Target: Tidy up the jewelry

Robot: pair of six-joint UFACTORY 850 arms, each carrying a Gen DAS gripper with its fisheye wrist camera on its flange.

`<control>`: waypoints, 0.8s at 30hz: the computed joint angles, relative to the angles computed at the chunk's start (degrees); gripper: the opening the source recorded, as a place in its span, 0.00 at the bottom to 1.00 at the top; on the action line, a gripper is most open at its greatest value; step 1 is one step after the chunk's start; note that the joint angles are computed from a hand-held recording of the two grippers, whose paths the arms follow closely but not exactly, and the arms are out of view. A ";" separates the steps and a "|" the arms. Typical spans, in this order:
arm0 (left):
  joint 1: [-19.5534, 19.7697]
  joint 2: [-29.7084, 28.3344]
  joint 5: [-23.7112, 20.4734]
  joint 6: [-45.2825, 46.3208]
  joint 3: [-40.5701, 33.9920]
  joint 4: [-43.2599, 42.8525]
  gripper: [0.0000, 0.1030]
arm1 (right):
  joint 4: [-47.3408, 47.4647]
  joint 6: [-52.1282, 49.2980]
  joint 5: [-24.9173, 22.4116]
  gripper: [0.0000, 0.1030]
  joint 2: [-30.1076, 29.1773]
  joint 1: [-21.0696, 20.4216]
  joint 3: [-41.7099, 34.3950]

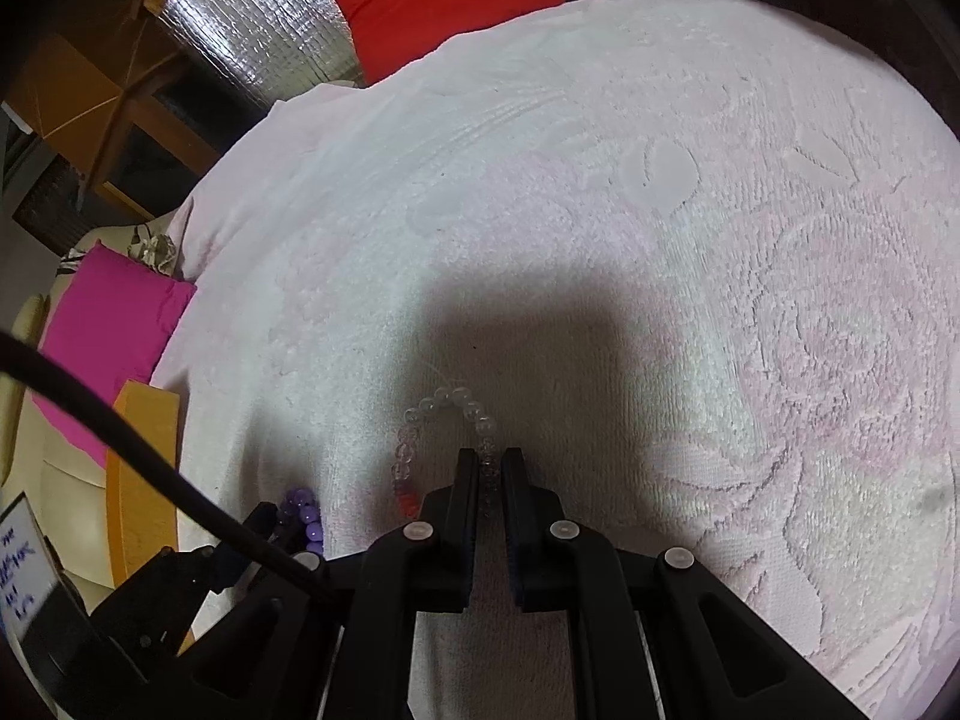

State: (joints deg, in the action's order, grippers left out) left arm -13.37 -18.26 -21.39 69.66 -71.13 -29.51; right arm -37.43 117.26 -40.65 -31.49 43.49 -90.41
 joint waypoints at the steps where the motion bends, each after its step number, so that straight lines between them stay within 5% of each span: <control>1: 0.21 -0.13 -0.56 0.50 -0.24 -0.82 0.22 | 0.10 -0.24 -0.55 0.10 -0.34 0.10 -0.55; 10: 2.92 -2.66 -5.33 9.13 -2.83 -12.01 0.23 | 0.89 -8.10 -8.43 0.10 -4.64 0.83 -7.39; 13: 3.77 -2.90 -8.02 10.10 -3.40 -14.00 0.11 | 0.17 -8.00 -7.72 0.10 -4.20 0.62 -6.57; 24: 7.94 -2.79 -14.79 12.92 -3.99 -21.81 0.09 | -7.74 3.89 1.38 0.08 1.31 0.22 1.99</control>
